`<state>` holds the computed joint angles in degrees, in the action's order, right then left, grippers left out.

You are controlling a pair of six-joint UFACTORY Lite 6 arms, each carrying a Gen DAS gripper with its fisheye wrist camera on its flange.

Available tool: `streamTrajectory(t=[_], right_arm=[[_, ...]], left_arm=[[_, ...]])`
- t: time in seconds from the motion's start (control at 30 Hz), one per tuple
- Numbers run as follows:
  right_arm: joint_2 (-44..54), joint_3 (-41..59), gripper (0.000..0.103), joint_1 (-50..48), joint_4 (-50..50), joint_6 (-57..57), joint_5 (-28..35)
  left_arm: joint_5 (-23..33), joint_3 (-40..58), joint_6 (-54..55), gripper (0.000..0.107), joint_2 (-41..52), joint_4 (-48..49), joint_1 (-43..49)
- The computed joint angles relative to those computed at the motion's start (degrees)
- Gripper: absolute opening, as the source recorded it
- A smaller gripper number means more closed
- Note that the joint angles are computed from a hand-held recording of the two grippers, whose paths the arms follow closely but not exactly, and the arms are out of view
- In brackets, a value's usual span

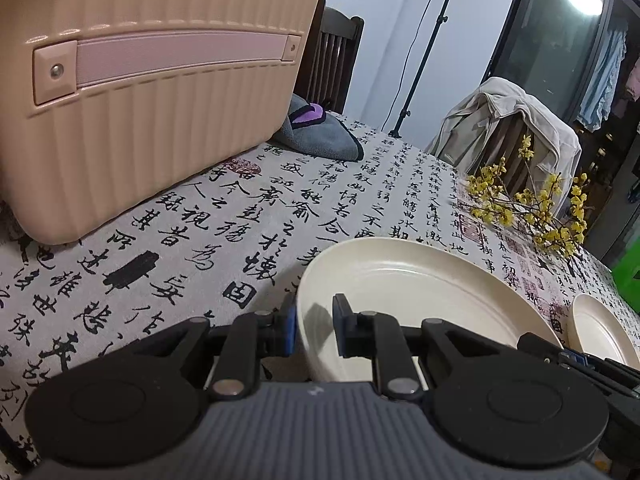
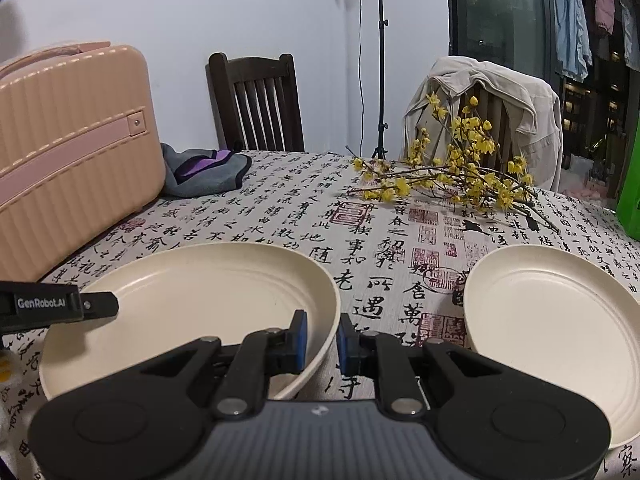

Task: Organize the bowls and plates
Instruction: 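Hold the tilted cream plate steady with both grippers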

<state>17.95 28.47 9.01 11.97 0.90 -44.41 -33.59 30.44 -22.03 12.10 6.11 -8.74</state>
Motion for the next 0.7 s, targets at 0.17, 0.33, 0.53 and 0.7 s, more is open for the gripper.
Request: streamTrajectory(t=[0.17, 0.33, 0.53, 0.7], right_arm=[[0.15, -0.22, 0.015, 0.64, 1.33, -0.81, -0.99], [0.24, -0.35, 0.015, 0.56, 0.99, -0.57, -1.42], [-0.10, -0.81, 0.015, 0.70, 1.00, -0.49, -2.22], [-1.04, -1.40, 0.015, 0.53, 0.65, -0.26, -2.61]], left_arm=[[-0.32, -0.29, -0.07, 0.018, -0.30, 0.17, -0.01], [-0.50, -0.58, 0.02, 0.018, -0.63, -0.06, -0.07], [-0.92, -1.17, -0.11, 0.018, -1.46, 0.12, -0.04], [-1.32, -2.41, -1.69, 0.018, -3.40, 1.91, 0.60]])
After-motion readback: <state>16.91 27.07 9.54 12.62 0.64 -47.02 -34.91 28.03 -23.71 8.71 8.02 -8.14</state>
